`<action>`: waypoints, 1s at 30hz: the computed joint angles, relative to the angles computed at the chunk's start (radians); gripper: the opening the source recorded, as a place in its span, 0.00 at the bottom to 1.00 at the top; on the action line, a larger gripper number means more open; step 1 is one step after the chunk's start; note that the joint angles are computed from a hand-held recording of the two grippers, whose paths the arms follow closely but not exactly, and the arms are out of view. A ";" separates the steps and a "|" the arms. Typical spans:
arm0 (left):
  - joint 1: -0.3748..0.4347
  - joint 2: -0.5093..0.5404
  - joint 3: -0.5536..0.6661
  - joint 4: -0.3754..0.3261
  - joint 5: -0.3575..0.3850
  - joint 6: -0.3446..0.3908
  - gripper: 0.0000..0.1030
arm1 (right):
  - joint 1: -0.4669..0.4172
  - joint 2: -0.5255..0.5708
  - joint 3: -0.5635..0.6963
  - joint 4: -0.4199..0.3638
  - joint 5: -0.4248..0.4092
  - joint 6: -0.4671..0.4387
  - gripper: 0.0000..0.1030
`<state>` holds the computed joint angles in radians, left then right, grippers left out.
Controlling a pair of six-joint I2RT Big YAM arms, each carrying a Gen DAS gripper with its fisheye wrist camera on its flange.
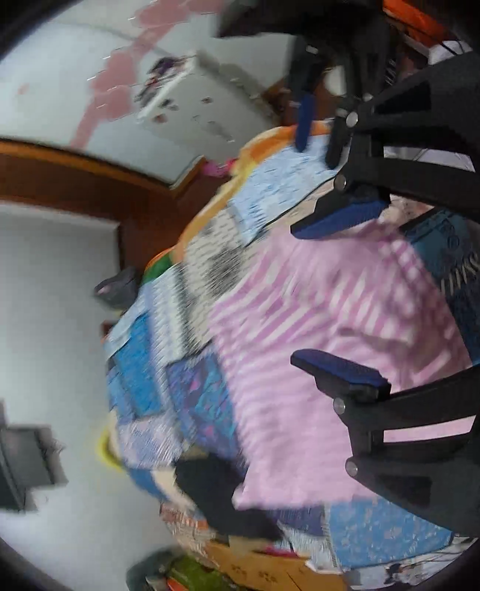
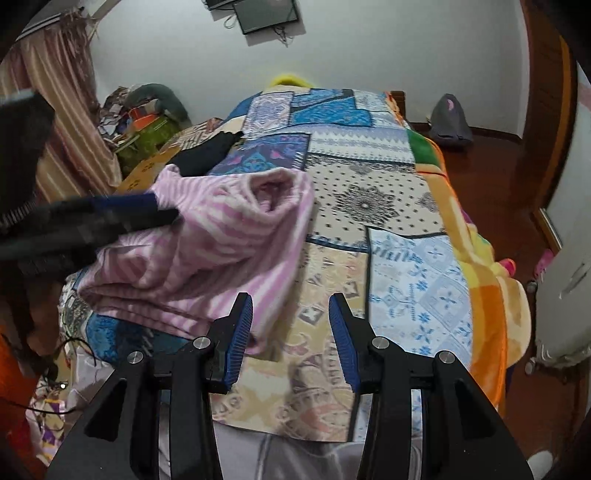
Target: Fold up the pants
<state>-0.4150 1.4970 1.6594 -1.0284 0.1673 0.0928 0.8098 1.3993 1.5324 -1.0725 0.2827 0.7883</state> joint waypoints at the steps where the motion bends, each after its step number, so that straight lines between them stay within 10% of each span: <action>1: 0.016 -0.004 0.010 0.008 0.002 -0.004 0.68 | 0.001 0.008 0.007 0.002 -0.004 -0.006 0.38; 11: 0.149 0.260 0.330 -0.064 -0.212 0.096 0.73 | 0.008 0.096 0.060 0.042 -0.095 -0.034 0.38; 21: 0.206 0.703 0.825 -0.323 -0.331 0.120 0.73 | -0.010 0.132 0.045 0.069 -0.124 -0.053 0.41; 30: 0.218 0.569 0.543 -0.180 -0.356 0.280 0.73 | -0.098 0.190 0.100 0.012 -0.107 -0.152 0.45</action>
